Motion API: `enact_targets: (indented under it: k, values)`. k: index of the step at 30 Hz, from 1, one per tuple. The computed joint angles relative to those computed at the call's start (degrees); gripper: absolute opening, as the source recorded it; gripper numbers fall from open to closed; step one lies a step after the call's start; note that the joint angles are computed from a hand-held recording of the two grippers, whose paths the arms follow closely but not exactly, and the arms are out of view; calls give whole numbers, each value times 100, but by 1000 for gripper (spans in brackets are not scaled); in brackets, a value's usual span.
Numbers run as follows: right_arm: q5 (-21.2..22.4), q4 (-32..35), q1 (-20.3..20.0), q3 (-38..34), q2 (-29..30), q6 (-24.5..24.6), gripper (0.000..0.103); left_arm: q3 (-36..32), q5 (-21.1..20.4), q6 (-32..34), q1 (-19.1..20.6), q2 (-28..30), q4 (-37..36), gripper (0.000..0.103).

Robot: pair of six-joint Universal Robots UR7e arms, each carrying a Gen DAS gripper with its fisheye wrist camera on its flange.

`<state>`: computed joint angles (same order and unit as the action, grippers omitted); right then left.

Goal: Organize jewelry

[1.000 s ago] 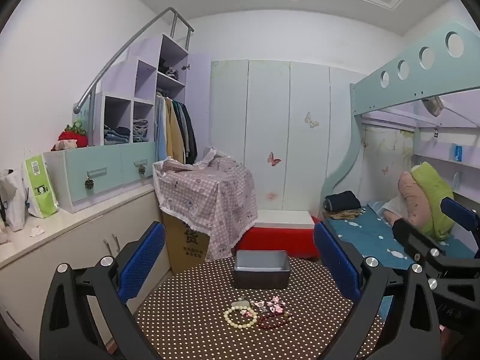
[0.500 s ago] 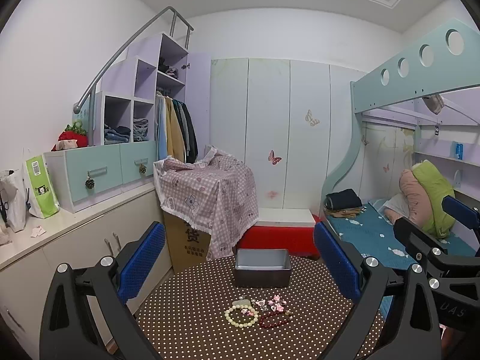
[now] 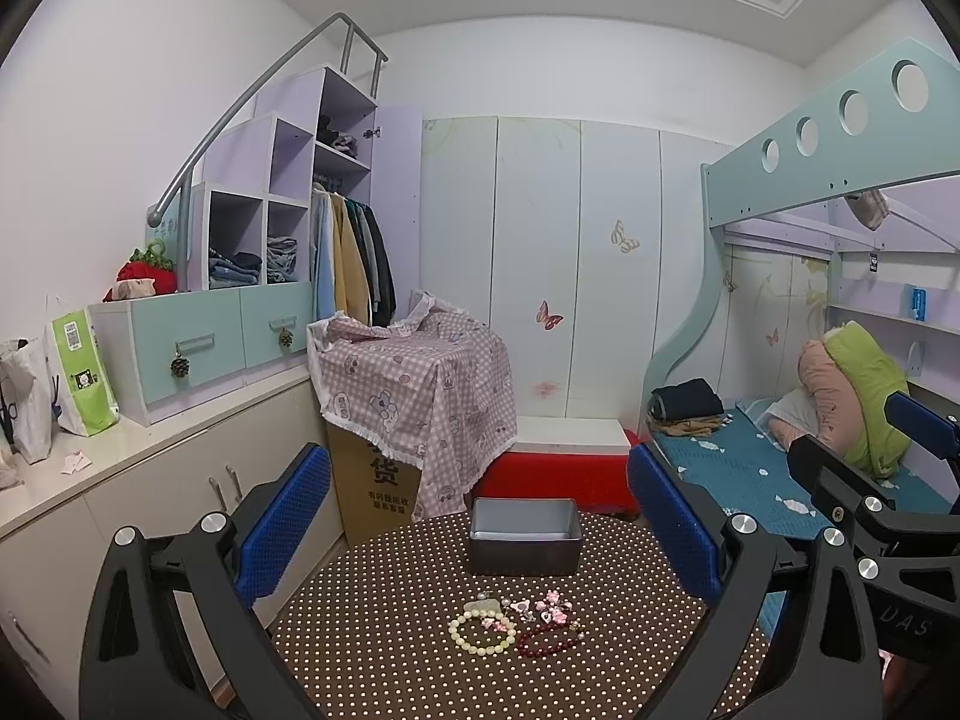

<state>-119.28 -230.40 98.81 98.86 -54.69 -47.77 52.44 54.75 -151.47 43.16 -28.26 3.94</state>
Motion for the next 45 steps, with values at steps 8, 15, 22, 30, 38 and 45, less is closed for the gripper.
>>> enact_targets:
  k: [8,15,22,30,38,45]
  values:
    - [3,6,2,1,-9,-4,95,-1,-15,30,-4,-3,-18,96]
    - [-5,6,8,11,-21,-1,95,8,-35,38,-18,-1,-29,96]
    - [-13,49,1,32,-60,19,95,13,-46,44,-11,-3,-25,96]
    - [-8,60,-3,27,-65,29,95,-7,-38,45,-6,5,-17,96]
    - [-20,54,-1,22,-54,24,95,-66,-59,43,-3,34,35,96]
    - [-54,107,-27,-7,-28,43,95,-220,-45,7,41,119,197,96]
